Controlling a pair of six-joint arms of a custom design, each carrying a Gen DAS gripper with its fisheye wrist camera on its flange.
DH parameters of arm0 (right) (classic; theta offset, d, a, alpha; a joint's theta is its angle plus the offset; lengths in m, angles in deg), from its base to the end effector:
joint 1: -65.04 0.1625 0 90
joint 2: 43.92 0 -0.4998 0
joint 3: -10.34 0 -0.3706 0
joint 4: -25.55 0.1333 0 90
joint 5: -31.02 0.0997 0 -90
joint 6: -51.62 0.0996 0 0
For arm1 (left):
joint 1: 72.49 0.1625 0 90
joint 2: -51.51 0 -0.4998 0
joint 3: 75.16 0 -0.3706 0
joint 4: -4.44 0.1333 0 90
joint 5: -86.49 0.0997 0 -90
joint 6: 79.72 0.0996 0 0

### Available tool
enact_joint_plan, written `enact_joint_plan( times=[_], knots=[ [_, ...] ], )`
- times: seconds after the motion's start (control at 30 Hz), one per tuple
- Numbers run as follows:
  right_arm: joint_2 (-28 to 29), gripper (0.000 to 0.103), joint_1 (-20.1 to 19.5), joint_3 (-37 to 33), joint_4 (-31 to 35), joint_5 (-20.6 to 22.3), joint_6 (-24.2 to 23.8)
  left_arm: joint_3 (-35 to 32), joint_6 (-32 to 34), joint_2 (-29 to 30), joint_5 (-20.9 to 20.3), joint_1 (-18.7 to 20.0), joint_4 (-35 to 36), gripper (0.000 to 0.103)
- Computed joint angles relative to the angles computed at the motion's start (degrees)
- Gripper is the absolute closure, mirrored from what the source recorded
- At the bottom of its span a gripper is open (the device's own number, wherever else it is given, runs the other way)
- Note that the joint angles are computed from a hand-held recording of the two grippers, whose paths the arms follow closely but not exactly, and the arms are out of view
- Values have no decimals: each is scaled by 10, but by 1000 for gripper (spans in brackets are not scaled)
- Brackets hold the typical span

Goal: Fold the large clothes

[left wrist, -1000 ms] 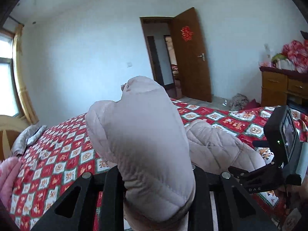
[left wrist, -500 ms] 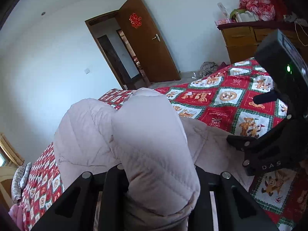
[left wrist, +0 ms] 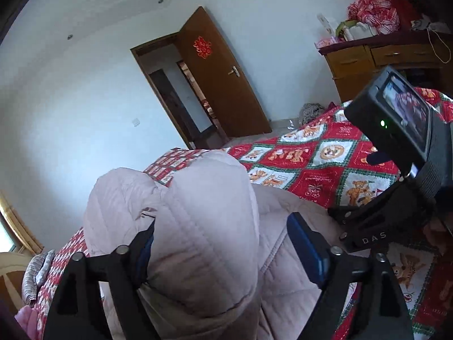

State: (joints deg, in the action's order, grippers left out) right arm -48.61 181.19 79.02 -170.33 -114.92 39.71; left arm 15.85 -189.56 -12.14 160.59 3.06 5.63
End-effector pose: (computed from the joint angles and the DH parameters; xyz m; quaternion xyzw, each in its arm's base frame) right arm 0.3859 -0.6707 -0.1047 0.1105 -0.8344 0.3676 0.3955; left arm 0.0089 -0.6090 0.3067 0.5208 0.6772 -0.3918 0.3415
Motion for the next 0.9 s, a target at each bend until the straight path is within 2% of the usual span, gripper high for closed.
enact_joint_plan(
  times=[0.1,0.17,0.27,0.3,0.4,0.47,0.53,0.6,0.67,0.73,0.77,0.8,0.87,0.9],
  knots=[
    [-1,3,-1,2,-2,1,0,42,-6,-37,4,1,-54,9],
    [-2,3,-2,3,3,3,3,57,-7,-58,22,10,-66,7],
    [0,3,-1,0,3,0,-2,56,-24,-74,-3,22,-81,6],
    [1,3,0,-3,3,-2,-6,45,-48,-78,-5,27,-68,6],
    [2,3,0,-1,-8,-1,-14,8,-147,-93,28,60,-35,6],
    [0,3,-1,1,-6,1,-11,-20,-198,-91,15,78,-45,5],
    [0,3,-1,1,-4,2,-9,-73,-267,-75,7,97,-24,5],
    [2,3,-1,-3,-7,-1,-14,-161,-341,-33,14,119,45,3],
    [5,3,0,-6,-13,-2,-21,-249,-361,19,-9,128,102,3],
    [5,3,1,-6,-15,-3,-21,-338,-339,82,-65,124,160,3],
    [5,3,2,-6,-19,-3,-21,-368,-328,106,-74,123,181,3],
    [5,3,3,-6,-22,-4,-24,-378,-322,118,-72,121,184,3],
    [4,3,5,-8,-40,-7,-38,-345,-305,115,-51,112,154,3],
    [2,3,6,-8,-50,-9,-44,-319,-272,110,-42,104,134,3]
  ],
)
